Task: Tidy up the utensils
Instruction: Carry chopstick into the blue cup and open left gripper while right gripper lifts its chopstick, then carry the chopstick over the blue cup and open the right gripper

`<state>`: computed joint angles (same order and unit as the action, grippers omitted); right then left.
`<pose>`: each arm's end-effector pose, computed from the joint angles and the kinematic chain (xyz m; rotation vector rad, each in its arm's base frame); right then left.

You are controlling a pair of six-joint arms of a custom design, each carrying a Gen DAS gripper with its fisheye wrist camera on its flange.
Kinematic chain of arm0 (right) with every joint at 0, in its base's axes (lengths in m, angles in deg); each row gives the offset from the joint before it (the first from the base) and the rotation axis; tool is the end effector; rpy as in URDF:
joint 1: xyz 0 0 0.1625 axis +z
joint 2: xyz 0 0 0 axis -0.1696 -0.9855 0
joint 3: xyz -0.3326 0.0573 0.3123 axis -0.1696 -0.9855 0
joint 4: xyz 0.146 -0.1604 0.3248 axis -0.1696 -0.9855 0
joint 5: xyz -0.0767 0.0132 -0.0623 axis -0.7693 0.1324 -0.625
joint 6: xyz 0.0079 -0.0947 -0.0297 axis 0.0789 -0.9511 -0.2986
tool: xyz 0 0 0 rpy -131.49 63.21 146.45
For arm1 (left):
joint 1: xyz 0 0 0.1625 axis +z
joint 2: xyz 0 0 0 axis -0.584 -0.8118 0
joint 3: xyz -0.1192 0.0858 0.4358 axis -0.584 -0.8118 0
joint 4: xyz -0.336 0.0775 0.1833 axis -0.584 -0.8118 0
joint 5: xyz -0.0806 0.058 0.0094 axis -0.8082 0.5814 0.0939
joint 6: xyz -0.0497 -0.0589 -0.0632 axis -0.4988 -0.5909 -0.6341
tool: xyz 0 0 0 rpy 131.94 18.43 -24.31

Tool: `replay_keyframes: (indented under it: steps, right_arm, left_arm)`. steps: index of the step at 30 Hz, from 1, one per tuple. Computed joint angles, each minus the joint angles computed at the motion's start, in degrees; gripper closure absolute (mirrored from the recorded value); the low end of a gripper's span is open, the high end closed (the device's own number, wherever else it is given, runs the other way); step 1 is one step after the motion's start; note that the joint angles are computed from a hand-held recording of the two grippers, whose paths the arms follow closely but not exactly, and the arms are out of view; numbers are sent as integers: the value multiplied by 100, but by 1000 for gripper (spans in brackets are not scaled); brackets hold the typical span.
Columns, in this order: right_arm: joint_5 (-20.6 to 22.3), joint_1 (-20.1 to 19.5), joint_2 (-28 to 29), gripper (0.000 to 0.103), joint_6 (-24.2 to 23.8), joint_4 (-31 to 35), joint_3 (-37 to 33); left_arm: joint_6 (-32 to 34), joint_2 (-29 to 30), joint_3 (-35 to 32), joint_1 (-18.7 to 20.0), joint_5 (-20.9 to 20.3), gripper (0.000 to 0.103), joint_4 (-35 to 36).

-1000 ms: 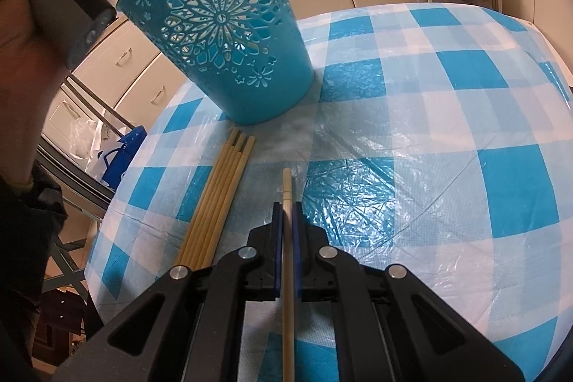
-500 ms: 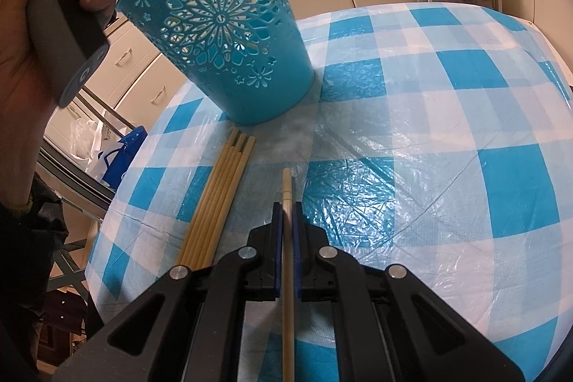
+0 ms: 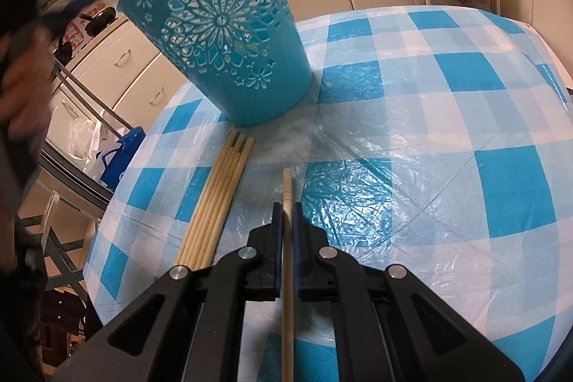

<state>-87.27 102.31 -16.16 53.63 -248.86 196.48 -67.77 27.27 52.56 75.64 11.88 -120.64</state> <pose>0.1235 -0.5346 0.1990 0.1229 -2.6934 0.6950 -0.3712 -0.5993 0.2419 0.4871 2.0898 -1.2997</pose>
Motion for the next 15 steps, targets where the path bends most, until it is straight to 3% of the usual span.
replay_keyframes:
  steps: [2, 7, 13, 15]
  right_arm:
    - [115, -30, -41, 97, -20, -181, 67]
    - [369, -55, -147, 97, -64, -711, 266]
    - [665, 122, -393, 97, 45, -1152, 347]
    - [698, 246, -464, 97, 64, -1204, 259]
  left_arm:
    - [-131, -236, 425, -81, 168, 29, -231]
    - [-962, -937, 1639, -229, 563, 24, -246]
    - [-2940, -1723, 2626, -23, 408, 23, 1192]
    - [-3169, -1780, 2795, 18, 331, 23, 1232]
